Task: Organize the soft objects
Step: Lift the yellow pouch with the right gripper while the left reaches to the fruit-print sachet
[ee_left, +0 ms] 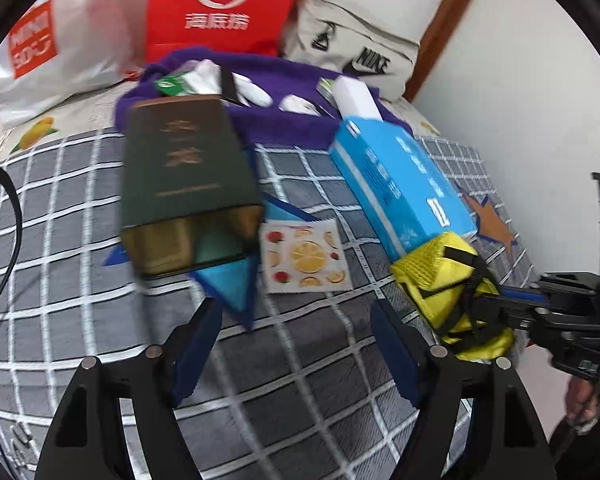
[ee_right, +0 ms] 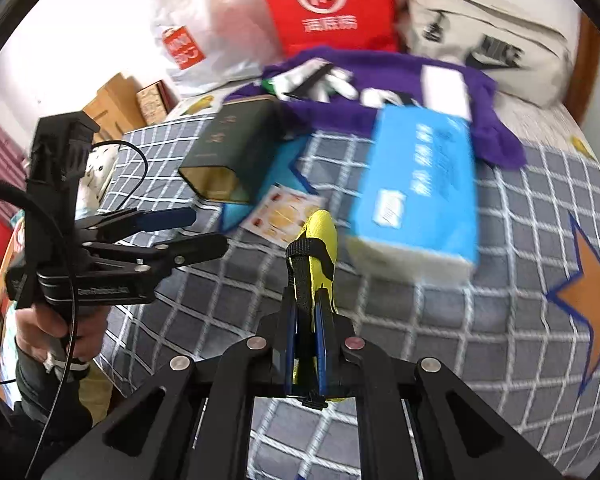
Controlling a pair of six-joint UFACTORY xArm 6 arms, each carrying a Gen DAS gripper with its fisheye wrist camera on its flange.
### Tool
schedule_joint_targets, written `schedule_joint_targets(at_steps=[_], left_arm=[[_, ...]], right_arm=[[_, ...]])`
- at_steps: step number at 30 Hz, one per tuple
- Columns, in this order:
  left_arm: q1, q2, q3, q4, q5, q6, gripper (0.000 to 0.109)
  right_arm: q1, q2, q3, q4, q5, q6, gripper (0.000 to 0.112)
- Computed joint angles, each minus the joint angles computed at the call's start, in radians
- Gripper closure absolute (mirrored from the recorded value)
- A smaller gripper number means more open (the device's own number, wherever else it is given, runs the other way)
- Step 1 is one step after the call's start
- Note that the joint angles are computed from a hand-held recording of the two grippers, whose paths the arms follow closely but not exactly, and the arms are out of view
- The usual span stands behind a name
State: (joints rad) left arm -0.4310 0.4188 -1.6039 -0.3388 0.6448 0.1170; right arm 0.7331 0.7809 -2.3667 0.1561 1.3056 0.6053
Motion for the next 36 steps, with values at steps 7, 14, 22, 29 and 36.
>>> schedule_joint_targets(at_steps=[7,14,22,29,36], left_arm=[[-0.056,0.076,-0.060,0.251,-0.037,-0.211,0.029],[-0.077,0.136,-0.122,0.482,-0.019,-0.417,0.029],[-0.085,0.146,-0.124,0.554,-0.056,-0.465,0.049],[-0.075,0.102,-0.068,0.363,-0.092,-0.301,0.089],[-0.065,0.061,-0.032,0.169,-0.082,-0.165,0.091]], right_arm=[[-0.014,-0.248,0.393,0.021,-0.145,-0.001,0.104],[-0.035,-0.353,0.554,0.010,-0.207,0.022,0.104],[-0.039,-0.380,0.594,-0.004,-0.220,0.039,0.104],[-0.036,-0.375,0.582,-0.007,-0.217,0.039,0.104],[-0.030,-0.371,0.572,-0.014,-0.224,0.043,0.104]])
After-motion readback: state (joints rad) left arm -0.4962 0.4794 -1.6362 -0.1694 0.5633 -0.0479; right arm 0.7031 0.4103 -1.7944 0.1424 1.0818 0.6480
